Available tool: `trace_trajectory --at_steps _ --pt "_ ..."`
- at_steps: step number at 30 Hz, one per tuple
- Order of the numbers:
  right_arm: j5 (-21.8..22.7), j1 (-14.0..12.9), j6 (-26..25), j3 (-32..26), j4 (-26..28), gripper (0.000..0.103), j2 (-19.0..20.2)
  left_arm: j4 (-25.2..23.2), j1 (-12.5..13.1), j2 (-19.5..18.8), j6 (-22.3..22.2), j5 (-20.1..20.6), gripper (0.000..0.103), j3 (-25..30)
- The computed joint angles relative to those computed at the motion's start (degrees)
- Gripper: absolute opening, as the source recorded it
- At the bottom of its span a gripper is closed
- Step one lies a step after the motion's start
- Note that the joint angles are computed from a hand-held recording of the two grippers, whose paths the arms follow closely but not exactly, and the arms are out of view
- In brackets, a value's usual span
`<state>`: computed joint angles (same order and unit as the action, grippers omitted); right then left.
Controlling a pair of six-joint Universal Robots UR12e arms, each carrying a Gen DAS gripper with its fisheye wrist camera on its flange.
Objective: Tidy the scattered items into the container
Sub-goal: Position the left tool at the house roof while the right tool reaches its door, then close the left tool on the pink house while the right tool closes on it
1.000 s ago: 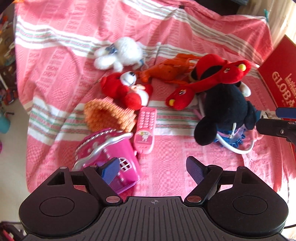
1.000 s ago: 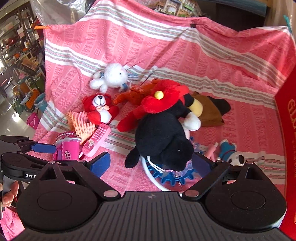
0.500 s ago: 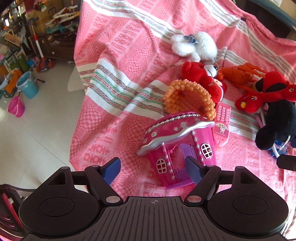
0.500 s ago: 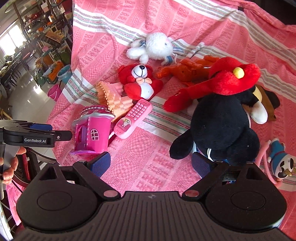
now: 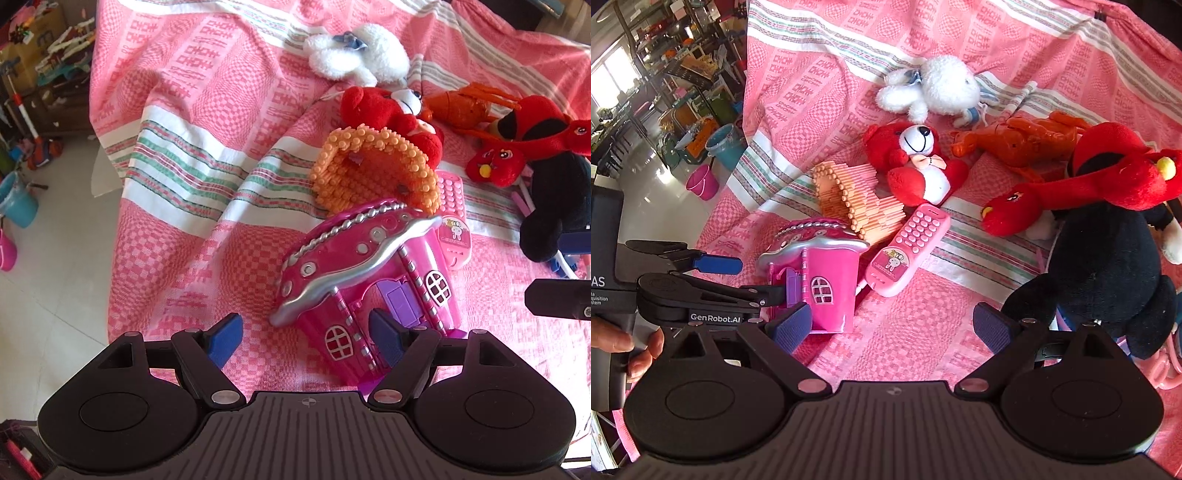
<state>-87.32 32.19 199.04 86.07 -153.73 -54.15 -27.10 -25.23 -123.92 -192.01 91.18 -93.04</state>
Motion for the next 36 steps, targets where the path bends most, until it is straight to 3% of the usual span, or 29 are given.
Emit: trace_trajectory --at_steps 7,15,24,26,30,31,34,36 --pt "2.0 0.2 1.6 -2.9 2.1 0.094 2.2 0.7 0.7 -1.0 2.6 -3.1 0.082 0.1" --pt "4.0 0.5 0.8 -6.4 5.4 0.094 4.7 3.0 0.7 -1.4 6.1 -3.5 0.083 -0.2" --pt "9.3 -0.5 3.8 -7.7 6.3 0.092 6.0 5.9 1.6 -1.2 8.7 -6.7 0.077 -1.6" --pt "8.6 -0.2 3.3 -8.4 7.2 0.088 6.4 6.0 1.6 -1.3 9.9 -7.3 0.071 -1.4" --pt "8.6 -0.3 3.8 -8.1 6.4 0.080 6.4 5.5 1.0 -1.6 11.2 -6.4 0.070 -0.8" --pt "8.7 -0.3 3.6 -8.0 6.2 0.077 6.3 5.2 0.8 -1.7 11.3 -5.9 0.063 -0.5" --pt "10.2 -0.5 4.5 -7.4 5.6 0.068 6.0 4.3 0.6 -1.6 11.3 -5.2 0.063 -0.1" --pt "9.7 -0.4 4.5 -7.1 5.6 0.068 5.7 4.0 0.3 -1.5 12.0 -4.8 0.063 0.1"
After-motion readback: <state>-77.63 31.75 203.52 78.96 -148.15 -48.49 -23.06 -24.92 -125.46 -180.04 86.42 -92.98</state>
